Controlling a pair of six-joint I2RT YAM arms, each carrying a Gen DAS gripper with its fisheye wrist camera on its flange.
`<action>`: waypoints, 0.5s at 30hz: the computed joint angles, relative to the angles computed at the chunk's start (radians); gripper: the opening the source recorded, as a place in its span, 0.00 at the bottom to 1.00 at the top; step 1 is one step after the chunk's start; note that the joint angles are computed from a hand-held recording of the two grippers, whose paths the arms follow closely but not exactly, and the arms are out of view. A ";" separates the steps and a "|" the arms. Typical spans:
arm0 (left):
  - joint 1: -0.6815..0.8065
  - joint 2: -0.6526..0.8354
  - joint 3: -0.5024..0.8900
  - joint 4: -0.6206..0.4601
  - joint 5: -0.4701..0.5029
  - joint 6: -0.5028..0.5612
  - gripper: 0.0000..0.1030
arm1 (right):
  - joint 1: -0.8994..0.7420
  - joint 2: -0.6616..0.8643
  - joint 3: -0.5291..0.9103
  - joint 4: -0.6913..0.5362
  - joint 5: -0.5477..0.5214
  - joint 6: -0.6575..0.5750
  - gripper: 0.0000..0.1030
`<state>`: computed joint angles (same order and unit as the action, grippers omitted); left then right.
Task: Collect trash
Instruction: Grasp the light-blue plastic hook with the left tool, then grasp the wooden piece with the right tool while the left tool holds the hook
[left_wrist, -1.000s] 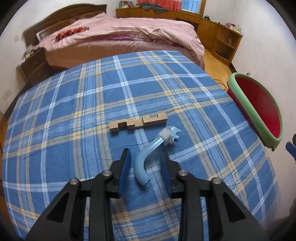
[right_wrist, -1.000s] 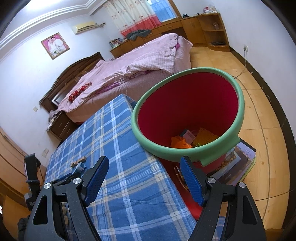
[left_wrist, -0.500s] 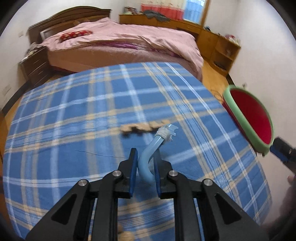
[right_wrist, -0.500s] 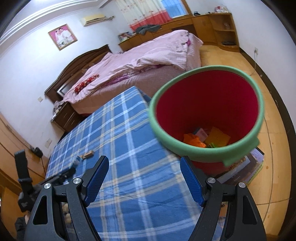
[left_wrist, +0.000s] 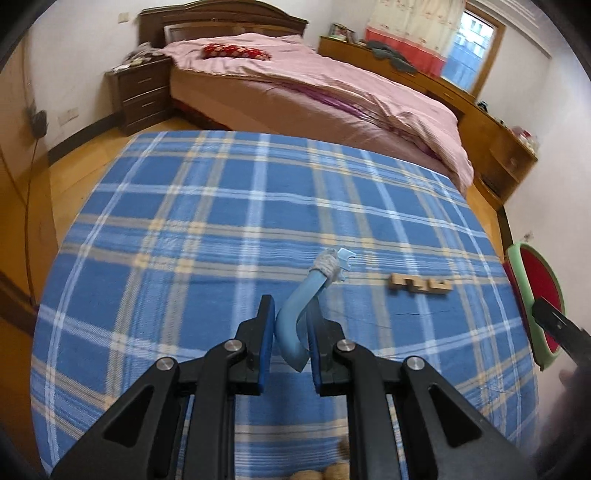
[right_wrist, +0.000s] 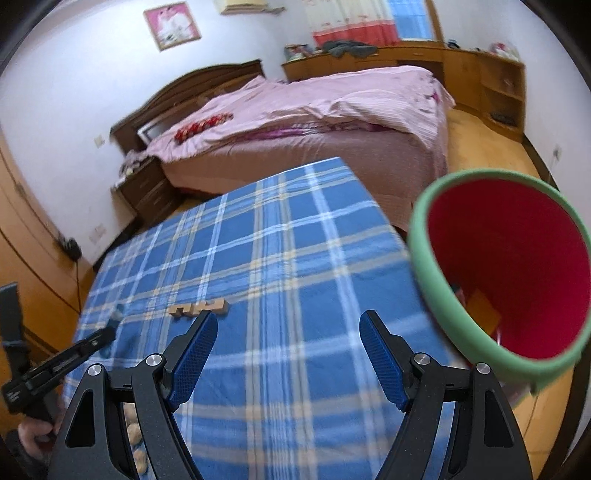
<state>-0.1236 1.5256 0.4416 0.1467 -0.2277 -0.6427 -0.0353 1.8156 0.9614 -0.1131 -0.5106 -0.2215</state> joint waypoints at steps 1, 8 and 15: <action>0.012 -0.002 -0.012 0.011 0.006 0.001 0.16 | 0.029 0.023 0.019 0.009 0.029 0.002 0.78; 0.051 0.001 -0.055 0.063 0.026 -0.009 0.16 | 0.163 0.181 0.148 0.024 0.192 -0.032 0.78; 0.075 0.006 -0.077 0.097 0.046 -0.012 0.16 | 0.221 0.267 0.215 0.038 0.293 -0.089 0.78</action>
